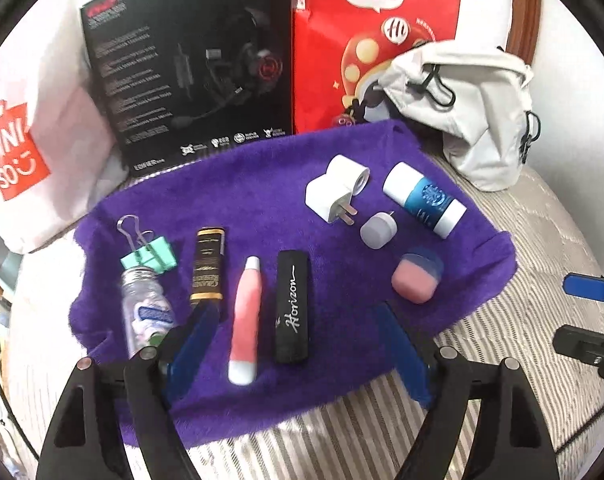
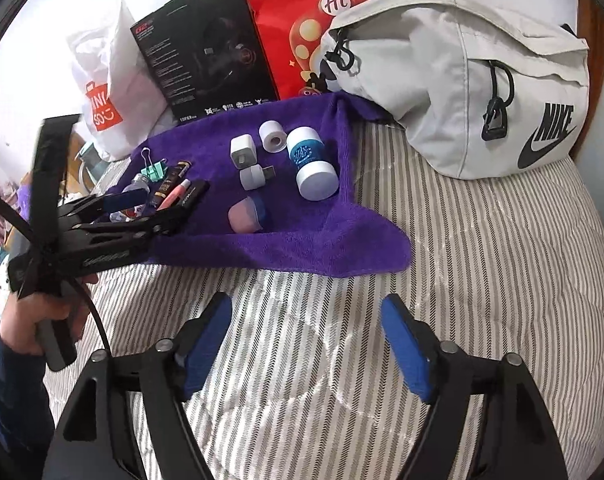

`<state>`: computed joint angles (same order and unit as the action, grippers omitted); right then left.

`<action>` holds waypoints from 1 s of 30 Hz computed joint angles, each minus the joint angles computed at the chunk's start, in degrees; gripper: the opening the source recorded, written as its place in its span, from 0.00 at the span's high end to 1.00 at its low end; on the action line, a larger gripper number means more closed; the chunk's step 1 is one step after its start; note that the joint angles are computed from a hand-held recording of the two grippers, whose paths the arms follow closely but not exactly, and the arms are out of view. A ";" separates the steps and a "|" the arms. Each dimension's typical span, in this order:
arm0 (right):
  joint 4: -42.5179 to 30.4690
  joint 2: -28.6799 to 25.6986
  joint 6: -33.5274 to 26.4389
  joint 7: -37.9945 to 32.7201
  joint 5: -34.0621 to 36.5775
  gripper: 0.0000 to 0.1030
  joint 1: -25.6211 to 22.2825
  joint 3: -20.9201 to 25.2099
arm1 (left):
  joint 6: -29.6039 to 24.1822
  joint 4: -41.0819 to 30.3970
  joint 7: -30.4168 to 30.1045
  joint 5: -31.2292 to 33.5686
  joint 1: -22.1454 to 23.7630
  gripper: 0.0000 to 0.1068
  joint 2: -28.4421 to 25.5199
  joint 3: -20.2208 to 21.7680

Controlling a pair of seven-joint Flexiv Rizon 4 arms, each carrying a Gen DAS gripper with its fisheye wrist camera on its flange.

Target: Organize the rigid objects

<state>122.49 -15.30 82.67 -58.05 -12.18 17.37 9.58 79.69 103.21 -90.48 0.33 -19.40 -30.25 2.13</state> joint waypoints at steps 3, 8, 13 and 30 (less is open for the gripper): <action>0.75 0.53 0.57 2.65 -2.14 0.17 1.78 -1.96 | 1.00 1.94 -0.07 -0.62 0.59 0.12 1.77 -0.65; 2.43 2.27 0.73 9.37 -9.58 0.11 5.27 -5.86 | 2.41 6.44 -0.30 -2.21 2.05 0.04 5.42 -2.06; 5.15 5.16 1.26 23.28 -25.52 0.03 8.89 -11.83 | 6.31 12.30 -0.99 -4.58 3.86 0.04 8.76 -3.67; 10.23 14.10 -5.84 46.54 -47.75 0.00 2.78 -2.57 | 7.72 21.48 -21.87 14.41 -5.81 0.04 17.55 11.56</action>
<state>132.72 -1.19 76.83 -11.51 -59.93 20.15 7.01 87.41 124.69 -112.34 14.75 -25.21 -12.71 13.69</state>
